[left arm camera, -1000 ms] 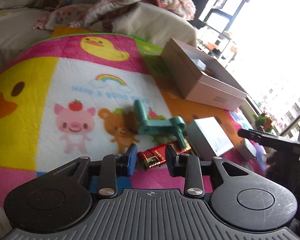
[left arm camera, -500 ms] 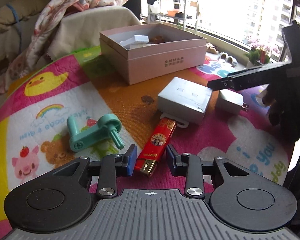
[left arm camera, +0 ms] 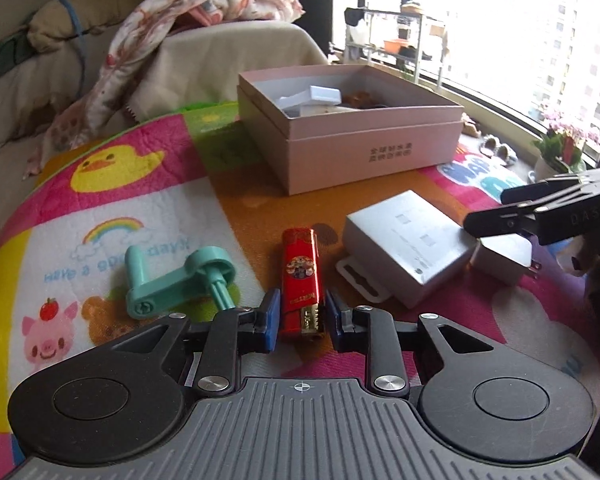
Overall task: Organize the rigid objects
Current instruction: 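Grasp the white plug adapter with the right tool while the left tool holds the lighter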
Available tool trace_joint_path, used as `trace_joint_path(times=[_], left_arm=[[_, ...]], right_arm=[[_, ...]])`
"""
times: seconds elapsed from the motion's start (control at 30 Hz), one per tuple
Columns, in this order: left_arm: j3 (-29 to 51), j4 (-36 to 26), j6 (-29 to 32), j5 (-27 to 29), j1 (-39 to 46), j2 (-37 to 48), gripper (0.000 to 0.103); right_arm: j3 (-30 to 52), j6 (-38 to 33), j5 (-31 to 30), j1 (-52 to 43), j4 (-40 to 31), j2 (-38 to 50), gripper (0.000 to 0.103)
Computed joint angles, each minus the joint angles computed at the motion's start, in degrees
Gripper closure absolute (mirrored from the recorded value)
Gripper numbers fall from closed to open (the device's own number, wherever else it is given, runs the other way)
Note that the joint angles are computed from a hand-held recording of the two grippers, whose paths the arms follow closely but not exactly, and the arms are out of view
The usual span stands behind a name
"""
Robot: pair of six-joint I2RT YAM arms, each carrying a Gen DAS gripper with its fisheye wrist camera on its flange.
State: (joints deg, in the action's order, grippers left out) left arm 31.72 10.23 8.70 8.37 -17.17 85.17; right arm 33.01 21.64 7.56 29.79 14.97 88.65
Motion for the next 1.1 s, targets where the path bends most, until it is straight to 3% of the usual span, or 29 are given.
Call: trace_joint_path(times=[0.17,0.43,0.53,0.67,0.77,0.93,1.1], left_arm=[[0.6,-1.84,-1.73,1.28,-0.09,-0.19,0.074],[3.08,6.43,-6.69,-1.02,-1.21,6.77,0.074],[1.58,8.63,-5.08,-1.46,-1.57,6.58,0.074],[-0.61,7.43,-4.52,-1.91,-1.92,3.74,0.074],[-2.57,8.93,-6.39,0.19,-0.66,2.73,0.074],[-3.3,9.23,-7.19,0.68,-0.23,2.15,0.076],[-3.55,9.9,-7.37,-0.3,-0.86,2.29,0.076]], right_arm=[[-0.77,0.47,0.09,0.07,0.8,-0.5,0.001],[0.02,0.42,2.77,1.57,-0.05,0.22,0.001],[-0.18,0.51,2.6,1.42,0.23,0.08,0.001],[-1.82,1.14,4.3,1.94,0.41,-2.47,0.01],[-4.27,-4.67,1.75,3.97,-1.29,-7.83,0.01],[-2.76,-11.28,9.54,11.05,-9.65,-8.26,0.011],[-2.64,-10.33,19.32,9.91,-11.98,-8.62,0.011]])
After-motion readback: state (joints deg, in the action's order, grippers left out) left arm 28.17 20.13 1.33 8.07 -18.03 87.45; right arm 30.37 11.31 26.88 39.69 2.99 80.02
